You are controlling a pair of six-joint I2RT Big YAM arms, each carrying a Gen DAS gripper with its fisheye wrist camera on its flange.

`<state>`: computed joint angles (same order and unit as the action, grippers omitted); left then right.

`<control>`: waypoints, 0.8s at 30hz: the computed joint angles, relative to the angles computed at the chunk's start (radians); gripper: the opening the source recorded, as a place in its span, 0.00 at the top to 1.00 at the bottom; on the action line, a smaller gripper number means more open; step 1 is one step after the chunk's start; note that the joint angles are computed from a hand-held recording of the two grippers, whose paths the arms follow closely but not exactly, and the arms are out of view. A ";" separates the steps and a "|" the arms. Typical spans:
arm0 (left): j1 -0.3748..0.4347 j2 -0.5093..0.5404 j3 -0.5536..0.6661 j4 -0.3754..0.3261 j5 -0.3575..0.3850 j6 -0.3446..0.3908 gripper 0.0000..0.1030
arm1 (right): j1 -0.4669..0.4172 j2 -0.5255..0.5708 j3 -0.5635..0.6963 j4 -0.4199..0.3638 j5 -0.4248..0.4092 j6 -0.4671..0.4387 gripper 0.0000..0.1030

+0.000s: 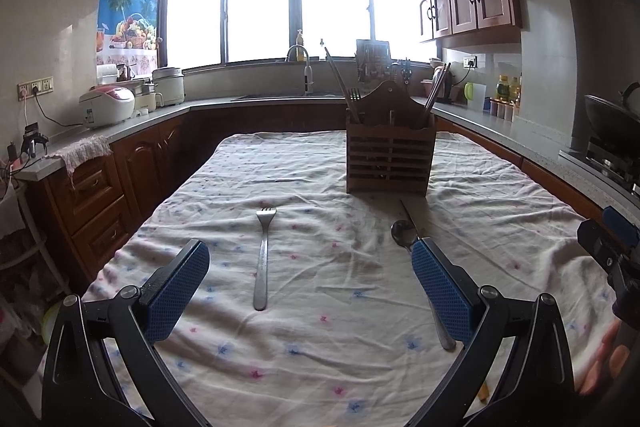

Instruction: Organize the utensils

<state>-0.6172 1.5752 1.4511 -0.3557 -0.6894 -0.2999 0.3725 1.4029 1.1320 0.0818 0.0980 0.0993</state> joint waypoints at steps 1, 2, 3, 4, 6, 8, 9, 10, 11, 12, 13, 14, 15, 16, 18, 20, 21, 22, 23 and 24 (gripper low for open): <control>0.000 0.000 0.000 0.001 0.000 0.001 0.00 | 0.000 0.000 0.000 0.000 0.001 0.000 0.00; 0.000 -0.001 -0.001 0.002 0.001 0.000 0.00 | 0.000 0.000 0.000 -0.001 0.001 0.001 0.00; 0.001 -0.001 -0.001 0.003 0.003 -0.001 0.00 | -0.001 0.001 0.000 -0.001 -0.001 0.002 0.00; 0.002 -0.001 -0.001 0.001 0.004 -0.002 0.00 | -0.001 0.001 0.001 -0.003 -0.001 0.002 0.00; 0.003 0.000 0.001 0.000 0.005 -0.002 0.00 | 0.000 0.002 0.001 -0.004 0.001 0.002 0.00; 0.003 0.001 0.002 0.000 0.004 -0.001 0.00 | 0.000 0.002 0.001 -0.008 0.001 0.003 0.00; 0.003 0.001 0.002 -0.001 0.006 -0.003 0.00 | -0.001 0.003 0.003 -0.009 0.000 0.003 0.00; 0.003 0.001 0.002 -0.001 0.006 -0.003 0.00 | 0.000 0.003 0.002 -0.009 0.002 0.003 0.00; 0.003 0.001 0.002 -0.001 0.007 -0.002 0.00 | 0.000 0.003 0.003 -0.010 0.002 0.004 0.00; 0.003 0.001 0.002 -0.001 0.004 -0.002 0.00 | 0.000 0.005 0.004 -0.011 0.002 0.004 0.00; 0.003 0.000 0.002 -0.001 0.006 -0.002 0.00 | 0.000 0.006 0.006 -0.014 0.004 0.004 0.00; 0.003 0.000 0.002 -0.001 0.007 -0.003 0.00 | 0.000 0.007 0.007 -0.015 0.004 0.005 0.00; 0.003 0.001 0.002 -0.001 0.006 -0.003 0.00 | 0.000 0.007 0.008 -0.016 0.003 0.006 0.00; 0.003 0.000 0.002 0.000 0.006 -0.001 0.00 | -0.001 0.008 0.008 -0.017 0.002 0.007 0.00; 0.003 0.002 0.003 0.001 0.007 0.001 0.00 | -0.001 0.008 0.009 -0.019 0.004 0.008 0.00; 0.004 0.003 0.004 0.002 0.010 0.004 0.00 | -0.001 0.008 0.010 -0.021 0.005 0.010 0.00; 0.003 0.002 0.003 0.004 0.010 0.005 0.00 | -0.002 0.009 0.010 -0.022 0.005 0.011 0.00; 0.003 0.003 0.003 0.004 0.009 0.005 0.00 | -0.002 0.009 0.010 -0.023 0.006 0.013 0.00; 0.003 0.003 0.003 0.005 0.010 0.007 0.00 | -0.002 0.009 0.011 -0.024 0.007 0.013 0.00; 0.002 0.003 0.002 0.006 0.010 0.008 0.00 | -0.002 0.009 0.011 -0.026 0.007 0.014 0.00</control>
